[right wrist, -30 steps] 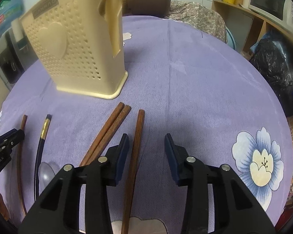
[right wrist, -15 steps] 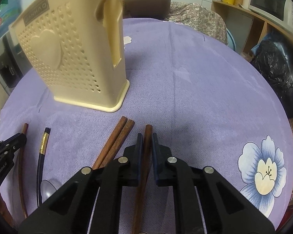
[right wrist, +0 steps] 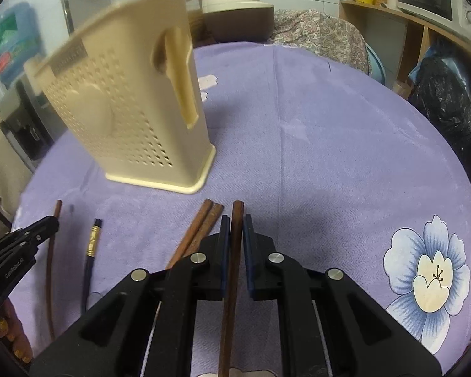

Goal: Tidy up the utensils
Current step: 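Lift both brown chopsticks and carry them above the caddy, then lower the chopsticks into the caddy and open both tools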

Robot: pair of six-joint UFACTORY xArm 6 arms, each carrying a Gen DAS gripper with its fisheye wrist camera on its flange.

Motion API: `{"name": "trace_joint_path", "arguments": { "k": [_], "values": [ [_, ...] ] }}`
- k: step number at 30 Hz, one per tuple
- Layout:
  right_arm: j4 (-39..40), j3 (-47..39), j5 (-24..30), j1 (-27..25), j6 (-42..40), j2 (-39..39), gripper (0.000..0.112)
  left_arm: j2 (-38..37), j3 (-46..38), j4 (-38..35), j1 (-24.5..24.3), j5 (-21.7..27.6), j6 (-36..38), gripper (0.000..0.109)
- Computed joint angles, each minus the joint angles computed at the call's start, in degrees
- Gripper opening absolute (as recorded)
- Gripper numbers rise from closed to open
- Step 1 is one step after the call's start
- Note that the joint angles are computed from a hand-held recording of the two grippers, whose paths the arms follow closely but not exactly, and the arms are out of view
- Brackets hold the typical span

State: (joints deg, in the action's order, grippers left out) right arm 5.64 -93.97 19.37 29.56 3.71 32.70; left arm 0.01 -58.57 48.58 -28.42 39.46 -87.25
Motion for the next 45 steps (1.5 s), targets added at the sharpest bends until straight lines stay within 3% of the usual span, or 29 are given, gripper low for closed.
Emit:
{"name": "trace_joint_path", "arguments": {
  "k": [9,13,18,37,45],
  "values": [
    [19.13,14.37,-10.78,1.29,-19.59,-14.23,0.009,-9.80,4.00,12.29,-2.31,-2.79,-7.57,0.008],
    [27.08,19.14,-15.38,2.48,-28.39,-20.42,0.008,-14.11,4.36,18.34,-5.03,-0.59,-9.39,0.008],
    [44.86,20.35,-17.98,4.20,-44.36,-25.81,0.008,-17.41,3.46,22.17,-7.59,2.27,-10.37,0.008],
    [40.11,19.31,-15.45,3.70,-42.14,-28.01,0.008,-18.57,2.25,24.69,-9.02,5.19,-8.35,0.008],
    [31.49,3.12,-9.92,3.11,-34.31,-21.91,0.008,-17.45,-6.16,24.64,-5.90,3.42,-1.78,0.008]
  ]
}}
